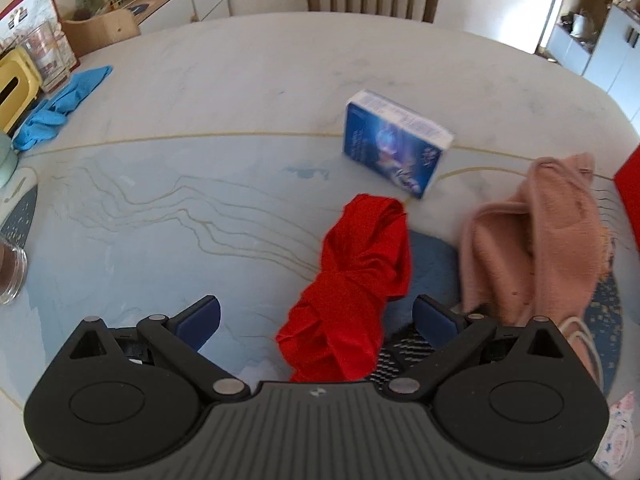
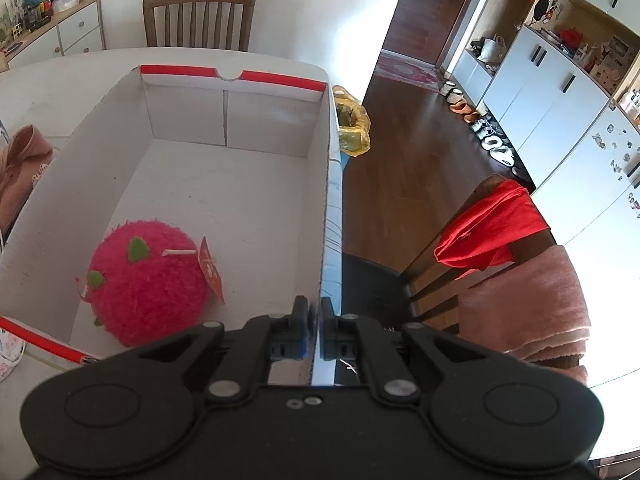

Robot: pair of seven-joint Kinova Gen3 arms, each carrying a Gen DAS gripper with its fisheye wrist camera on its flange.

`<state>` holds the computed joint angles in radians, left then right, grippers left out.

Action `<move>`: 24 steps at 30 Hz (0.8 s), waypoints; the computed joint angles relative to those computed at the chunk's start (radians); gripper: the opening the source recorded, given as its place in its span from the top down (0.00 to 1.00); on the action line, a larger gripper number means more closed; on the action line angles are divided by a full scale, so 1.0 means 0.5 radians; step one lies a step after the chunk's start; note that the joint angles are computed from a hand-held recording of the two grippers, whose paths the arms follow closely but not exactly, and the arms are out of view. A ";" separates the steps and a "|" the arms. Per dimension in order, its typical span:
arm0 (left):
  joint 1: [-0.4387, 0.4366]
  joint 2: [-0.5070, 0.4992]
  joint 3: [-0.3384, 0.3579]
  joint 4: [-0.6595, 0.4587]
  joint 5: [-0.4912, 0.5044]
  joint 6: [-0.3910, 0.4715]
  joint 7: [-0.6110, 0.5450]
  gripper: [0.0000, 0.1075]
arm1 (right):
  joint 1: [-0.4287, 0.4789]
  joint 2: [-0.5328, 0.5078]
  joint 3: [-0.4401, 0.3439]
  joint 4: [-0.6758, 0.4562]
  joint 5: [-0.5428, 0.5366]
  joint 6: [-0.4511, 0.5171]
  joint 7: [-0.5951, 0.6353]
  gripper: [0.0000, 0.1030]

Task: Organize objects
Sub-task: 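Grasp the red cloth with the left gripper, then carry the red cloth with the left gripper into the box and release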

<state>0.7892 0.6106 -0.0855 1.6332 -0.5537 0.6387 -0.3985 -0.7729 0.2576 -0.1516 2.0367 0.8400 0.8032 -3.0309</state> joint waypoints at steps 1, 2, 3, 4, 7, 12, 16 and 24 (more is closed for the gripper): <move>0.001 0.008 -0.005 -0.002 0.003 0.005 0.012 0.05 | 0.000 0.003 -0.001 -0.005 -0.003 0.005 0.004 0.95; -0.003 0.012 -0.001 -0.006 0.010 0.005 0.016 0.05 | 0.000 0.004 -0.001 -0.008 -0.006 0.008 0.006 0.95; -0.007 0.014 -0.002 -0.001 0.013 -0.005 0.022 0.05 | 0.000 0.006 -0.001 -0.012 -0.008 0.012 0.010 0.95; -0.002 0.018 -0.007 0.001 0.010 -0.008 0.030 0.05 | 0.001 0.007 0.000 -0.014 -0.011 0.014 0.012 0.95; 0.016 0.025 -0.016 -0.003 -0.008 -0.003 0.036 0.05 | -0.005 0.015 -0.001 -0.028 -0.017 0.030 0.021 0.95; 0.006 0.027 -0.006 -0.011 -0.009 -0.013 0.020 0.21 | -0.008 0.017 0.002 -0.030 -0.020 0.033 0.027 0.95; -0.021 0.030 0.030 -0.043 0.033 0.018 -0.043 0.49 | -0.010 0.017 0.003 -0.030 -0.018 0.032 0.024 0.95; 0.014 0.010 0.048 -0.109 0.024 0.152 -0.119 0.61 | -0.006 0.010 0.006 -0.015 -0.005 0.010 0.024 0.95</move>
